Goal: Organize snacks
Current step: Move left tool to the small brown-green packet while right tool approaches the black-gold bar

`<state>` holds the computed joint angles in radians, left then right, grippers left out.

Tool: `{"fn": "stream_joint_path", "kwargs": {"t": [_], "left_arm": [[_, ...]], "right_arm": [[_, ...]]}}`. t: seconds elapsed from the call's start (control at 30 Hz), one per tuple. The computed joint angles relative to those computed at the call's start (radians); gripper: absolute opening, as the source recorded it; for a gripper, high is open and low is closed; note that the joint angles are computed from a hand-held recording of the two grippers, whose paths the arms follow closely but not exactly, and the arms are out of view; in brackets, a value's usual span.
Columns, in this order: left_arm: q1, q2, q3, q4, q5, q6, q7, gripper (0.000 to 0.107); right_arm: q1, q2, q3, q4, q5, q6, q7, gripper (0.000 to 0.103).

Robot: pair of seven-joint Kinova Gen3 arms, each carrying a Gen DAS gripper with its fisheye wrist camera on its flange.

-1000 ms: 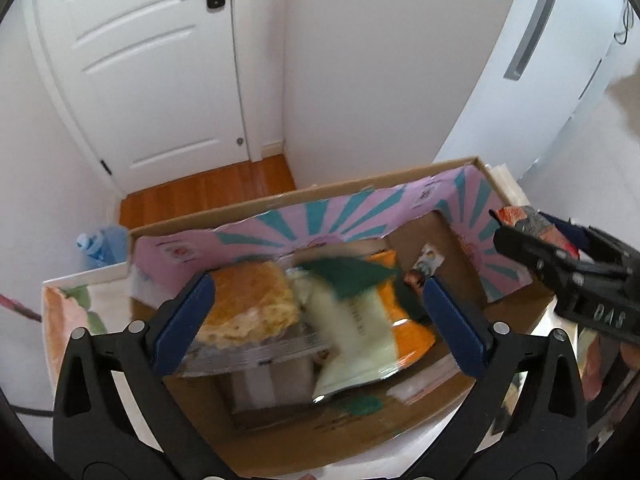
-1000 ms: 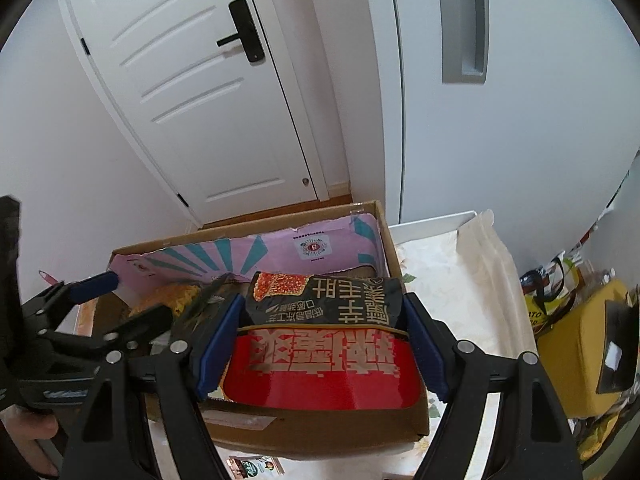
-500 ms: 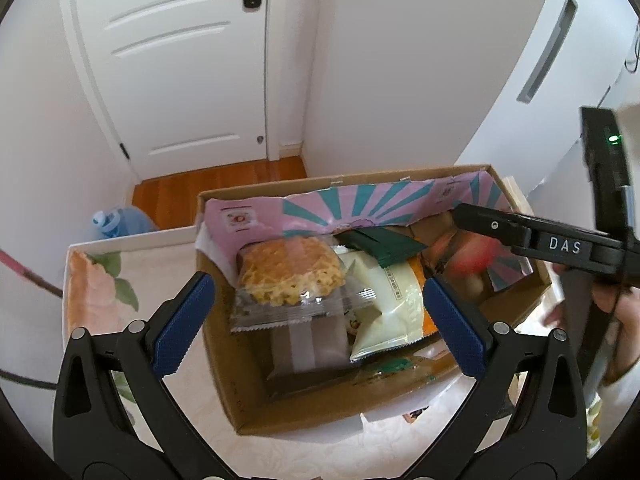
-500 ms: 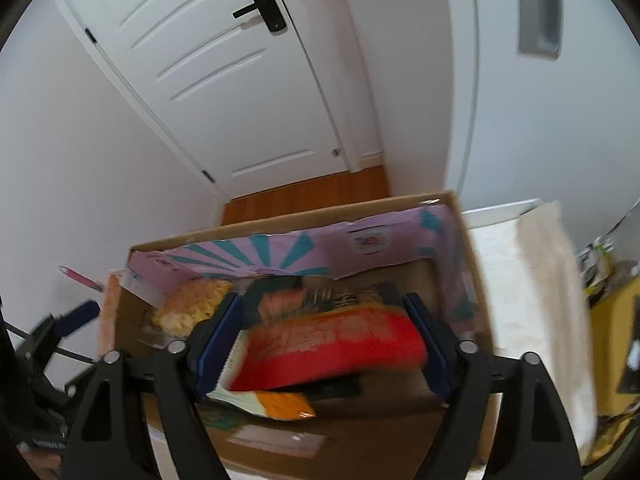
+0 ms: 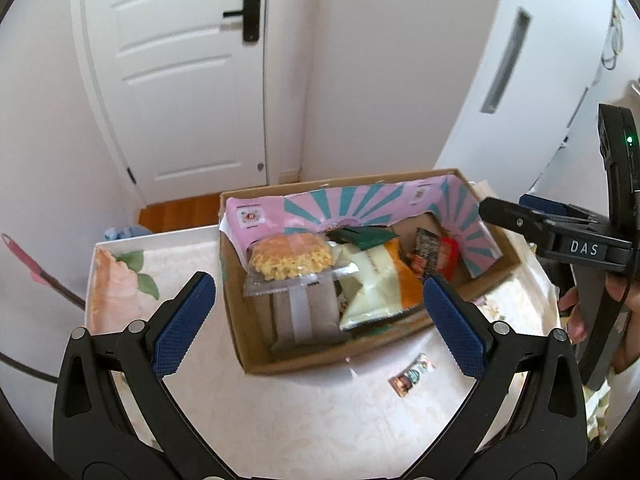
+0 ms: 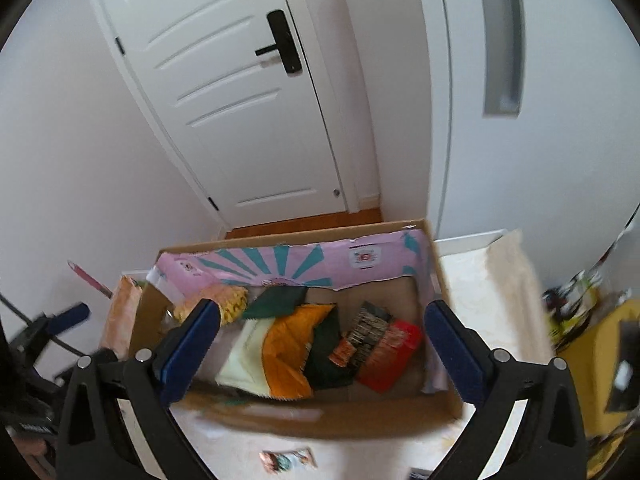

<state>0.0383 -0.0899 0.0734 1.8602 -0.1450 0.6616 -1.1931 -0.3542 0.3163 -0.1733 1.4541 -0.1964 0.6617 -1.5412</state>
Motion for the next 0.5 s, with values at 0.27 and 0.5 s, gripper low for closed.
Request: {"fn": "stream_joint_path", "kwargs": {"t": [0.27, 0.5], "left_arm": [[0.030, -0.095, 0.091, 0.051, -0.070, 0.021, 0.083, 0.103], [0.100, -0.124, 0.106, 0.106, -0.019, 0.005, 0.062, 0.103]], "right_arm": [[-0.030, -0.184, 0.035, 0.153, 0.121, -0.011, -0.076, 0.102], [-0.013, -0.287, 0.034, 0.281, 0.186, -0.010, -0.146, 0.102]]}}
